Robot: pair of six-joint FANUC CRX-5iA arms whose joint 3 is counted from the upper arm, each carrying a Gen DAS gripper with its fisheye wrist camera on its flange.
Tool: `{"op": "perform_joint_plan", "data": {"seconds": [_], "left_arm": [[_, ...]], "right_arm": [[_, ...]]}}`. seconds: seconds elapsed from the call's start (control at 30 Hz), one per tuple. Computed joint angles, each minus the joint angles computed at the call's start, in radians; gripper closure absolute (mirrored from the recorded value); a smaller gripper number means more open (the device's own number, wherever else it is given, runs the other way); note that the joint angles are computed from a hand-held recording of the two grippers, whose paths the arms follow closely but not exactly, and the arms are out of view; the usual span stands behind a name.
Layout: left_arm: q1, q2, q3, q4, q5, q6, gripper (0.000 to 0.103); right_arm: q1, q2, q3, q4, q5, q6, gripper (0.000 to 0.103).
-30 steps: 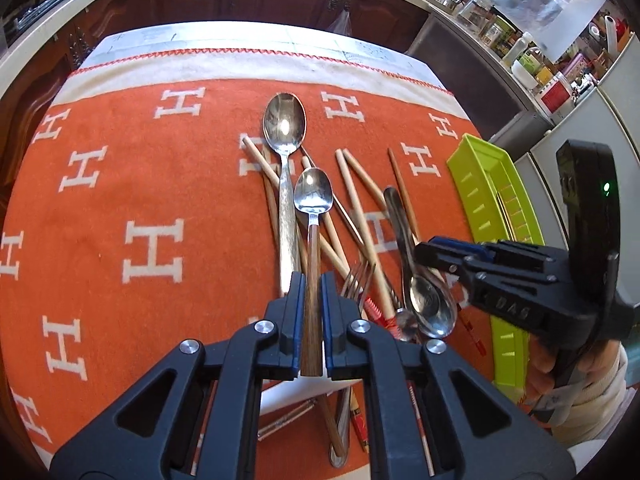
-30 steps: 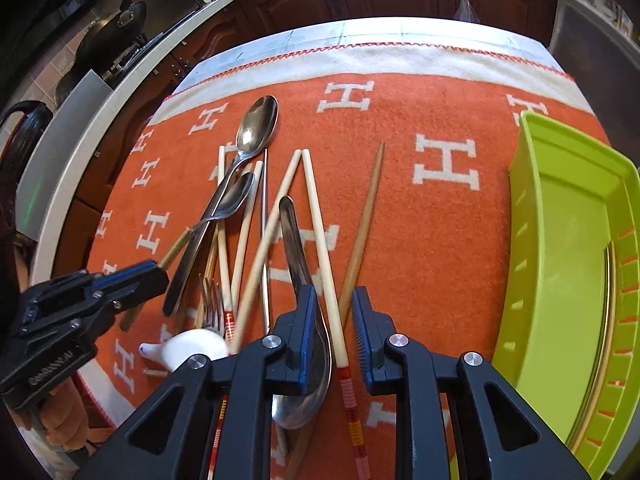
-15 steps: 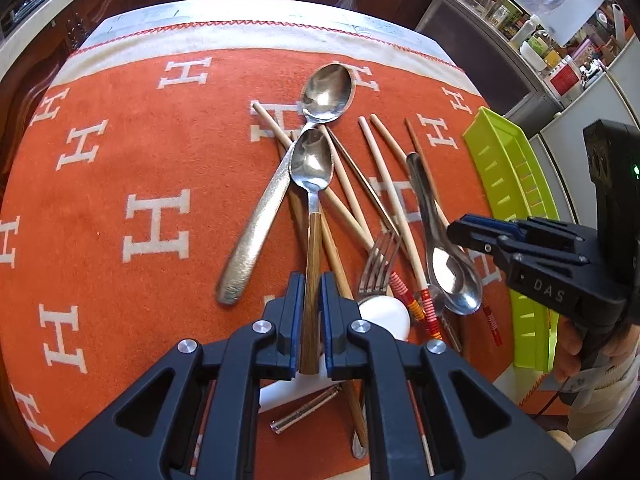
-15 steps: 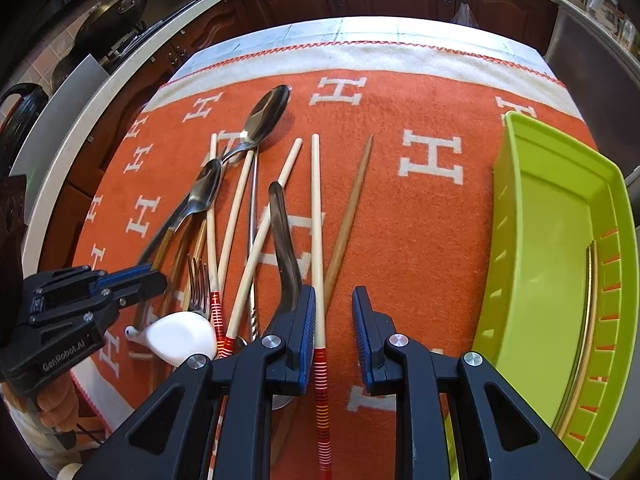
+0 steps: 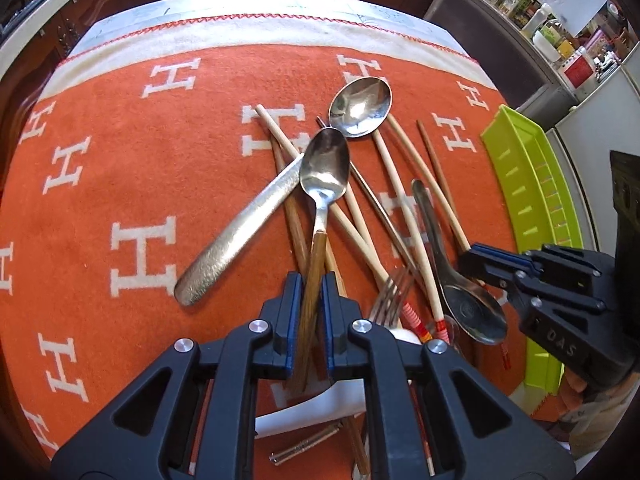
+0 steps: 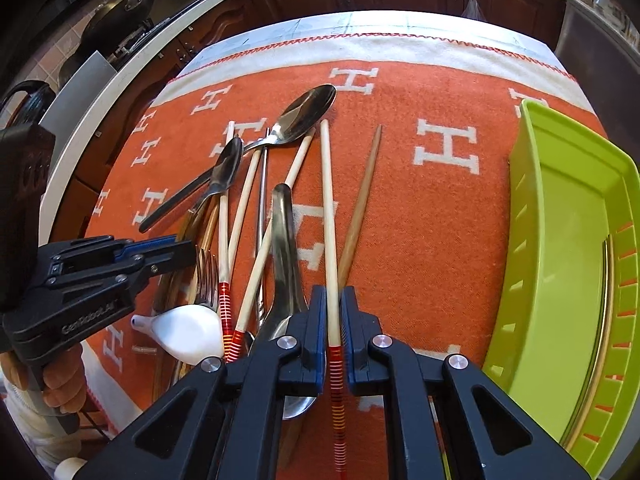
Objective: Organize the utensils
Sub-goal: 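Carry the spoon and chopstick into the lime-green tray and open both tools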
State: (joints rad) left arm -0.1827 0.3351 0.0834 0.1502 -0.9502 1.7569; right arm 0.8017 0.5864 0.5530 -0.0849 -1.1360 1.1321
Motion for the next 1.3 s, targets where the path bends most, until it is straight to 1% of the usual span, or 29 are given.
{"op": "perform_joint_plan", "data": {"seconds": [0.2, 0.33, 0.5, 0.63, 0.83, 0.97, 1.07, 1.17, 1.3], "left_arm": [[-0.024, 0.039, 0.073, -0.074, -0.031, 0.054, 0.097], [-0.028, 0.032, 0.067, -0.096, -0.006, 0.096, 0.097], [-0.024, -0.018, 0.015, -0.098, 0.024, 0.136, 0.098], [-0.021, -0.099, -0.048, -0.099, 0.055, 0.142, 0.098], [-0.053, -0.162, -0.055, -0.097, 0.070, 0.147, 0.098], [-0.091, -0.175, -0.033, -0.102, 0.069, 0.160, 0.098], [-0.127, -0.165, 0.002, -0.109, 0.066, 0.178, 0.098], [-0.177, -0.137, 0.067, -0.134, 0.058, 0.198, 0.098], [-0.229, -0.078, 0.161, -0.145, 0.043, 0.206, 0.098]], "right_arm": [[-0.002, -0.008, -0.013, -0.009, 0.017, -0.013, 0.097], [-0.006, -0.040, -0.056, -0.006, 0.054, -0.025, 0.098], [-0.009, -0.078, -0.092, -0.019, 0.091, -0.029, 0.098], [-0.017, -0.113, -0.122, -0.043, 0.119, -0.040, 0.098], [-0.037, -0.191, -0.187, -0.073, 0.165, -0.064, 0.098], [-0.044, -0.256, -0.254, -0.071, 0.204, -0.094, 0.098], [-0.054, -0.314, -0.316, -0.053, 0.231, -0.126, 0.098], [-0.070, -0.370, -0.377, -0.033, 0.254, -0.159, 0.098], [-0.099, -0.422, -0.435, -0.005, 0.250, -0.189, 0.098]]}}
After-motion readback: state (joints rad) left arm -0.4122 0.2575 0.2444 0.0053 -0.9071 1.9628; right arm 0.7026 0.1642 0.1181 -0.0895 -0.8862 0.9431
